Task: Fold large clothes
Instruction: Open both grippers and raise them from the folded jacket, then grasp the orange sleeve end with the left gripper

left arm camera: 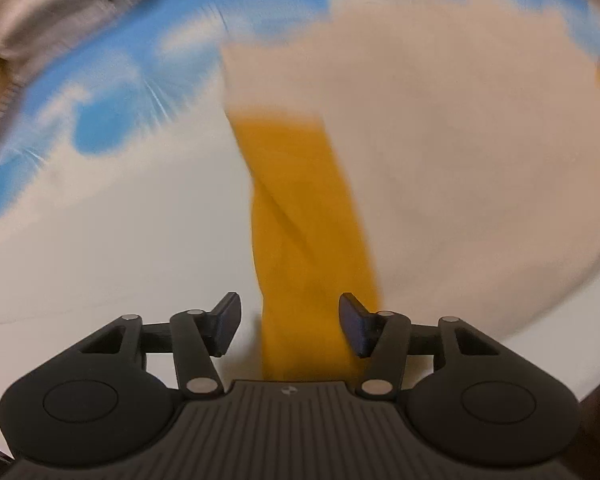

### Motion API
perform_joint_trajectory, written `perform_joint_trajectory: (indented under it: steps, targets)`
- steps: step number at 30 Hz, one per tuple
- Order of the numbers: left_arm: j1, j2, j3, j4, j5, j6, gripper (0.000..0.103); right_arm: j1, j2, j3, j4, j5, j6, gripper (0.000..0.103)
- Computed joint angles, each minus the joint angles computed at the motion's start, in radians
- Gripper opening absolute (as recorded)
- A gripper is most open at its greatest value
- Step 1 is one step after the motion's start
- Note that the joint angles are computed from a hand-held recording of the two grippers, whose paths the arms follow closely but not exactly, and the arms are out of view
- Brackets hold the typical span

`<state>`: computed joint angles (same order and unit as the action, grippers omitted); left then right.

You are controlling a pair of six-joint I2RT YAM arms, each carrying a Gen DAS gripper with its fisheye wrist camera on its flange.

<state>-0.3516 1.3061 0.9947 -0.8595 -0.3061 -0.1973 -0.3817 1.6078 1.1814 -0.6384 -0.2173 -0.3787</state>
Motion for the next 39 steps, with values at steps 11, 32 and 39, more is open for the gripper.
perform_joint_trajectory:
  steps: [11, 32, 39]
  targets:
    - [-0.609, -0.298, -0.111, -0.058, -0.370, -0.745, 0.070, 0.091, -0.553, -0.193, -0.043, -0.185, 0.224, 0.040]
    - [-0.132, -0.213, -0.380, 0.269, 0.156, -0.952, 0.068, 0.414, -0.661, -0.416, 0.117, 0.052, 0.347, 0.040]
    - [-0.121, -0.248, -0.504, 0.465, 0.094, -1.120, 0.072, 0.395, -0.642, -0.415, 0.122, 0.026, 0.343, 0.040]
